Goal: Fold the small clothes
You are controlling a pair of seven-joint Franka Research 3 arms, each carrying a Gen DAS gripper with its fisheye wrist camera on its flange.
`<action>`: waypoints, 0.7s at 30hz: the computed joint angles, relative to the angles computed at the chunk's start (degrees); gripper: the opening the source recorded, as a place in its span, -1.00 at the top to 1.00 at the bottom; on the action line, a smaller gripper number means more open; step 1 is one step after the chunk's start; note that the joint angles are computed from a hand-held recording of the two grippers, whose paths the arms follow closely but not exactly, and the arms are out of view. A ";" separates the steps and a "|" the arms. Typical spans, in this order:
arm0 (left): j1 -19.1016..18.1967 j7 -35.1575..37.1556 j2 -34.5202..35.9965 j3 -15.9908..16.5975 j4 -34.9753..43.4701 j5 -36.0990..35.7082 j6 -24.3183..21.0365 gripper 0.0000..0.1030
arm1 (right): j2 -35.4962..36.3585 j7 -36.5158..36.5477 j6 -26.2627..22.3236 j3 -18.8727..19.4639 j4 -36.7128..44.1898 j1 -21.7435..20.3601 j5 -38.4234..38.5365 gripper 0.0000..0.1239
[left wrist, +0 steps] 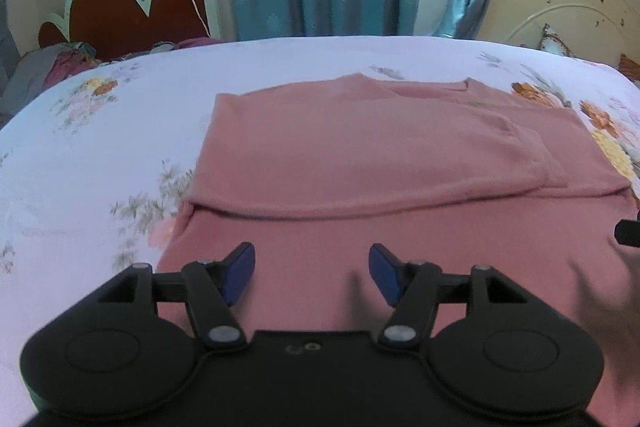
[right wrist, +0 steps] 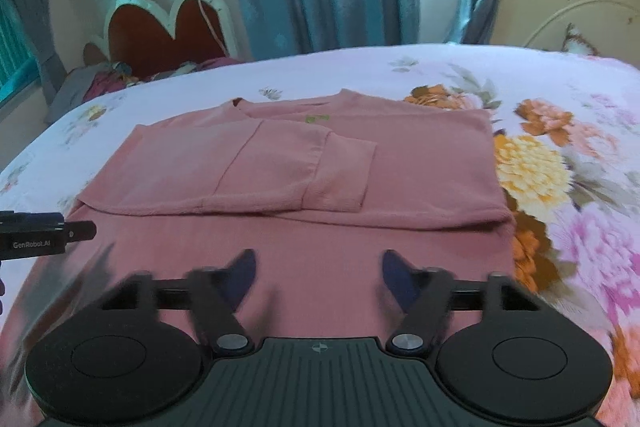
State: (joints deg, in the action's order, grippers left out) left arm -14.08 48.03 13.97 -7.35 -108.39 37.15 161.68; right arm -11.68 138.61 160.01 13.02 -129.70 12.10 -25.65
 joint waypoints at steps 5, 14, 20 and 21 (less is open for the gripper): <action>1.32 1.92 -3.52 -0.79 -5.23 -1.98 2.32 -0.22 | -3.95 4.28 -4.02 2.65 -2.06 0.34 -1.45 -0.13; 4.50 6.57 -11.74 -1.88 -16.75 -6.07 6.88 -0.25 | -11.66 10.67 -12.71 7.24 -6.45 1.75 -1.28 -0.13; 5.99 10.26 -16.57 -2.32 -23.34 -10.30 9.07 -0.25 | -18.03 13.30 -18.62 9.22 -10.12 2.96 0.74 -0.13; 6.19 10.57 -17.28 -2.35 -24.25 -10.60 9.34 -0.25 | -18.94 13.49 -19.41 9.47 -10.61 3.12 1.08 -0.13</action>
State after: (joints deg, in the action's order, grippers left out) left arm -7.89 58.60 -3.31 -9.71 -132.64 26.54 171.02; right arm -30.62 152.10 140.59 22.49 -140.31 15.22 -24.57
